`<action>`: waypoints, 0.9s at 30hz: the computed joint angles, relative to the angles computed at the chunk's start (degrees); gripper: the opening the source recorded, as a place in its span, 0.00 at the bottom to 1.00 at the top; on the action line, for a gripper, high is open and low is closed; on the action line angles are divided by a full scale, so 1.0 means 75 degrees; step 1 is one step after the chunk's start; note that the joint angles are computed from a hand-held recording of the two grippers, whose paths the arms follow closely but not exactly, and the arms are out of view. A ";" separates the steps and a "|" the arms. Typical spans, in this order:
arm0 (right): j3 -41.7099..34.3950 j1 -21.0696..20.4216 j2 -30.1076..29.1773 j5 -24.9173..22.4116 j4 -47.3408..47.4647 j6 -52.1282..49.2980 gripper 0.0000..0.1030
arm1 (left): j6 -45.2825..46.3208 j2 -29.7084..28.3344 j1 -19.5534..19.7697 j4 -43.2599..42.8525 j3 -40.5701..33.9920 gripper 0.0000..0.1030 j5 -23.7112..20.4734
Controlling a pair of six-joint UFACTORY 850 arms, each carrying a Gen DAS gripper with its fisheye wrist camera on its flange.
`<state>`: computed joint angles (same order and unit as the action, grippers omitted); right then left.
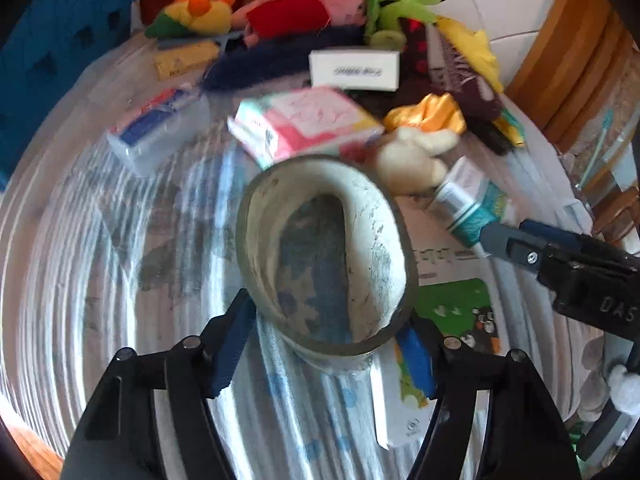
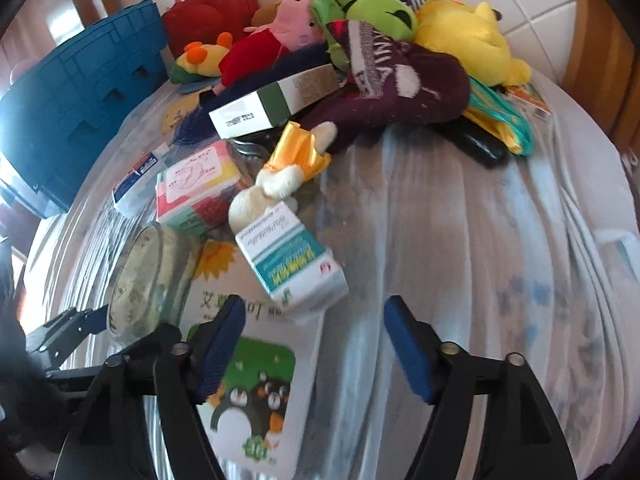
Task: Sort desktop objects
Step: 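Grasp the white-and-teal medicine box with the right tool, then carry the grey cup and medicine box toward the blue crate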
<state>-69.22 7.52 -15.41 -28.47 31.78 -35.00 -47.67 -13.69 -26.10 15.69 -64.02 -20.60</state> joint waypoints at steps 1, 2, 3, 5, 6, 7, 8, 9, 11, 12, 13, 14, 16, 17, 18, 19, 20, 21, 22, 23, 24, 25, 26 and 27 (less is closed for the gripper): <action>-0.0065 0.0010 -0.0074 -0.0004 0.0027 -0.0091 0.74 | -0.0158 -0.0002 0.0004 0.0101 0.0016 0.71 0.0024; -0.0114 0.0014 -0.0134 0.0007 0.0085 -0.0181 0.74 | -0.0362 0.0003 -0.0002 0.0278 0.0027 0.71 0.0033; -0.0169 0.0005 -0.0204 -0.0029 0.0247 -0.0376 0.74 | -0.0564 0.0007 -0.0014 0.0472 0.0031 0.71 0.0039; -0.0178 0.0006 -0.0242 -0.0074 0.0426 -0.0626 0.70 | -0.0741 0.0022 -0.0048 0.0710 0.0024 0.63 0.0048; -0.0181 0.0018 -0.0256 -0.0106 0.0466 -0.0724 0.64 | -0.0868 0.0030 -0.0083 0.0888 0.0004 0.63 0.0009; -0.0202 0.0046 -0.0287 -0.0140 0.0333 -0.0658 0.46 | -0.1271 0.0038 -0.0145 0.1326 -0.0022 0.62 -0.0096; -0.0243 0.0076 -0.0330 -0.0188 0.0134 -0.0511 0.43 | -0.1652 0.0077 -0.0200 0.1769 -0.0025 0.60 -0.0169; -0.0275 0.0092 -0.0361 -0.0251 0.0054 -0.0482 0.42 | -0.1812 0.0122 -0.0219 0.1972 -0.0011 0.60 -0.0192; -0.0258 0.0077 -0.0309 -0.0346 0.0296 -0.0687 0.41 | -0.2022 0.0229 -0.0229 0.2207 0.0022 0.59 -0.0233; -0.0236 0.0074 -0.0271 -0.0354 0.0376 -0.0745 0.41 | -0.2101 0.0267 -0.0228 0.2312 0.0025 0.58 -0.0261; -0.0199 0.0068 -0.0206 -0.0366 0.0496 -0.0826 0.41 | -0.2152 0.0323 -0.0231 0.2380 0.0036 0.57 -0.0281; -0.0178 0.0061 -0.0150 -0.0418 0.0594 -0.0895 0.41 | -0.2204 0.0392 -0.0240 0.2448 0.0048 0.56 -0.0316; -0.0135 0.0076 -0.0017 -0.0515 0.0714 -0.0986 0.41 | -0.2288 0.0524 -0.0260 0.2571 0.0067 0.55 -0.0410; -0.0128 0.0085 0.0026 -0.0560 0.0715 -0.0985 0.41 | -0.2256 0.0577 -0.0260 0.2558 0.0082 0.55 -0.0439; -0.0136 0.0093 0.0056 -0.0622 0.0691 -0.0949 0.41 | -0.2192 0.0629 -0.0255 0.2513 0.0099 0.55 -0.0460; -0.0130 0.0100 0.0090 -0.0674 0.0692 -0.0922 0.41 | -0.2181 0.0639 -0.0250 0.2490 0.0114 0.55 -0.0485; -0.0133 0.0102 0.0096 -0.0740 0.0715 -0.0923 0.41 | -0.2189 0.0634 -0.0244 0.2472 0.0128 0.57 -0.0513; -0.0125 0.0103 0.0095 -0.0772 0.0720 -0.0904 0.41 | -0.2197 0.0627 -0.0238 0.2455 0.0141 0.58 -0.0541; -0.0094 0.0114 0.0092 -0.0737 0.0681 -0.0850 0.41 | -0.2274 0.0567 -0.0245 0.2536 0.0131 0.67 -0.0622; -0.0062 0.0116 0.0080 -0.0701 0.0666 -0.0816 0.42 | -0.2375 0.0483 -0.0259 0.2654 0.0110 0.75 -0.0726; -0.0016 0.0108 0.0064 -0.0666 0.0707 -0.0804 0.42 | -0.2454 0.0417 -0.0246 0.2691 0.0093 0.76 -0.0725; 0.0005 0.0095 0.0044 -0.0641 0.0782 -0.0862 0.42 | -0.2524 0.0360 -0.0222 0.2695 0.0079 0.76 -0.0678; 0.0014 0.0081 0.0022 -0.0621 0.0861 -0.0937 0.42 | -0.2562 0.0347 -0.0194 0.2682 0.0102 0.78 -0.0561; 0.0022 0.0068 -0.0001 -0.0603 0.0940 -0.1013 0.42 | -0.2729 0.0330 -0.0190 0.2818 0.0110 0.78 -0.0514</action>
<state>-69.05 8.03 -15.41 -32.98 38.83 -42.59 -68.14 -11.22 -27.53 36.82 -63.20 -24.46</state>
